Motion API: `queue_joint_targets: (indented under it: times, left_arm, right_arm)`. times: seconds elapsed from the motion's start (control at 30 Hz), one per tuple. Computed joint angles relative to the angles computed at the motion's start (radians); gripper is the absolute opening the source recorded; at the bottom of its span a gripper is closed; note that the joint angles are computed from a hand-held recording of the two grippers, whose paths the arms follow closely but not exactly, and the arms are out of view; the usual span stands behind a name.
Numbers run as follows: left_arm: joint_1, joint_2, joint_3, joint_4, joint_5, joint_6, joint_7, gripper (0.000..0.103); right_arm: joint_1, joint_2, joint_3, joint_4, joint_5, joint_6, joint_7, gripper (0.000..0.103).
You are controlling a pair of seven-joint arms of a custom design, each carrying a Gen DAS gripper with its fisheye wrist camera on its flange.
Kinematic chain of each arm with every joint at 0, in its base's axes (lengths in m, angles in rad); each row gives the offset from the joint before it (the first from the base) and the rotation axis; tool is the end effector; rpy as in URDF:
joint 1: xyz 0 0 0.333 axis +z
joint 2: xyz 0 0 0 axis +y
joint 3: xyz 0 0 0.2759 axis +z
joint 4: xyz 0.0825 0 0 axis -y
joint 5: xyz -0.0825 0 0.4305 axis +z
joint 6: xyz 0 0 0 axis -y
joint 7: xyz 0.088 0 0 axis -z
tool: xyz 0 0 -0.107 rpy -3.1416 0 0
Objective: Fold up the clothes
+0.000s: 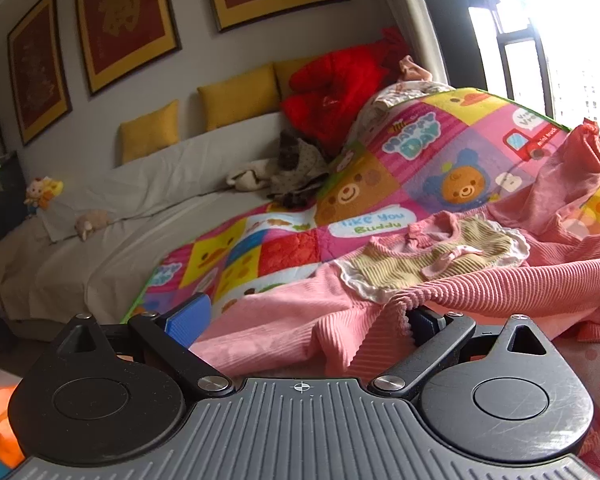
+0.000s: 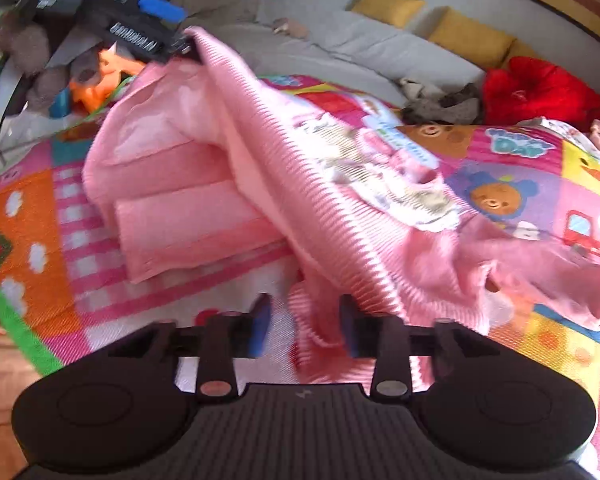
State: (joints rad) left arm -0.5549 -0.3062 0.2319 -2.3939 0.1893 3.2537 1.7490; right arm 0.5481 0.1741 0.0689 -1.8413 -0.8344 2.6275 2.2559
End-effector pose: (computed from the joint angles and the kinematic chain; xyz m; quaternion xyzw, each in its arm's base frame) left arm 0.5121 -0.1839 0.5138 -0.3649 0.7530 -0.4071 0.3663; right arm 0.5481 0.4083 0.4361 -0.7967 0.4512 -0.3258 0.2356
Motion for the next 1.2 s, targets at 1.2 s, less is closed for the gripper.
queue_joint_targets:
  times: [1.2]
  left_arm:
    - [0.027,0.016,-0.037,0.007,-0.135,-0.031,0.076,0.1]
  right_arm:
    - [0.086,0.036,-0.035,0.071,-0.419,-0.299,0.284,0.032]
